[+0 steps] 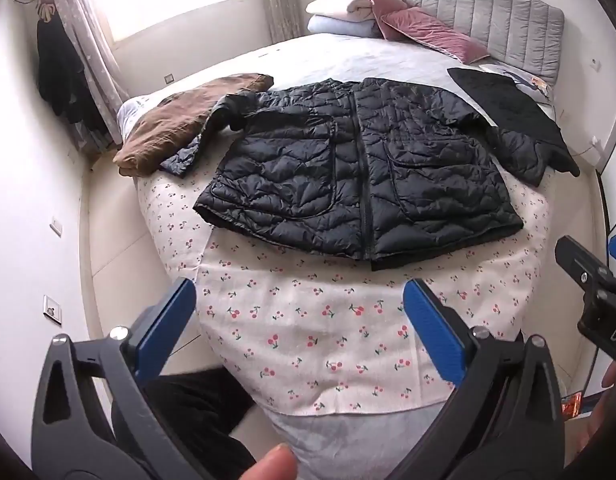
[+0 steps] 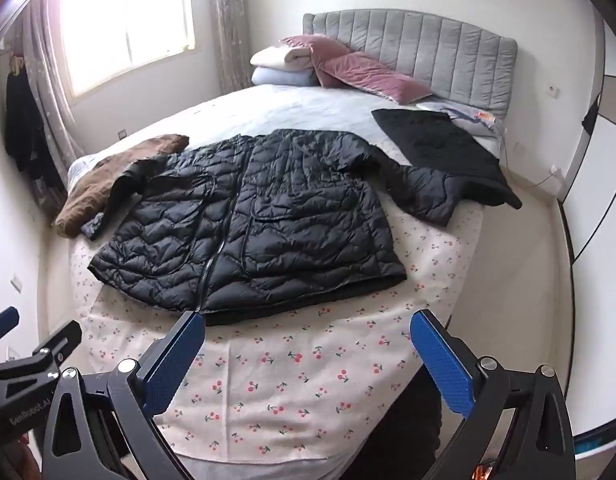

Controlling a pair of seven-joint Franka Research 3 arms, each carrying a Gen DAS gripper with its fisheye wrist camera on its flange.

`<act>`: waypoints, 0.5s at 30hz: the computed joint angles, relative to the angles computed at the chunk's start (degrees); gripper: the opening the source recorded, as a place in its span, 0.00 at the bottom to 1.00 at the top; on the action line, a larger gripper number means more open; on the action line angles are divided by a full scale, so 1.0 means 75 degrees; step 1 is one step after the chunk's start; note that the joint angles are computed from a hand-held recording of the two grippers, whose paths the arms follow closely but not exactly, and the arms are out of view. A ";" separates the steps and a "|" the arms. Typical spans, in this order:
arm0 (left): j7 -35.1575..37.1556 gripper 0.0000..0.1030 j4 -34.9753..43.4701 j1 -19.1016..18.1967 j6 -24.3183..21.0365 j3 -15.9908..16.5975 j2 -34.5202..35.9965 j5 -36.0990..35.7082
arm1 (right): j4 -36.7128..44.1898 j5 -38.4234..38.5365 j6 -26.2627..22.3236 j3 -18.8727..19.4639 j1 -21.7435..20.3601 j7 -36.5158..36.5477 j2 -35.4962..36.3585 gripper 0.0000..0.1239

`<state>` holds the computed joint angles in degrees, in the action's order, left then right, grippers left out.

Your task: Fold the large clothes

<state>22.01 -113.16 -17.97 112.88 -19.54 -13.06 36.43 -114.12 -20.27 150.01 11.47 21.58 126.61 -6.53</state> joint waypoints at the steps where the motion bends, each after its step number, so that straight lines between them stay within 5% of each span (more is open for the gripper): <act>1: 0.0019 1.00 -0.0008 -0.0017 0.0061 0.0016 -0.0015 -0.0060 | -0.0077 0.0043 -0.0026 -0.0015 0.0002 -0.0018 -0.0098 0.83; 15: 0.0669 1.00 -0.0318 0.0281 0.1348 0.0339 0.0050 -0.0553 | 0.0397 -0.0558 -0.0474 0.0067 0.0075 0.0474 0.0335 0.83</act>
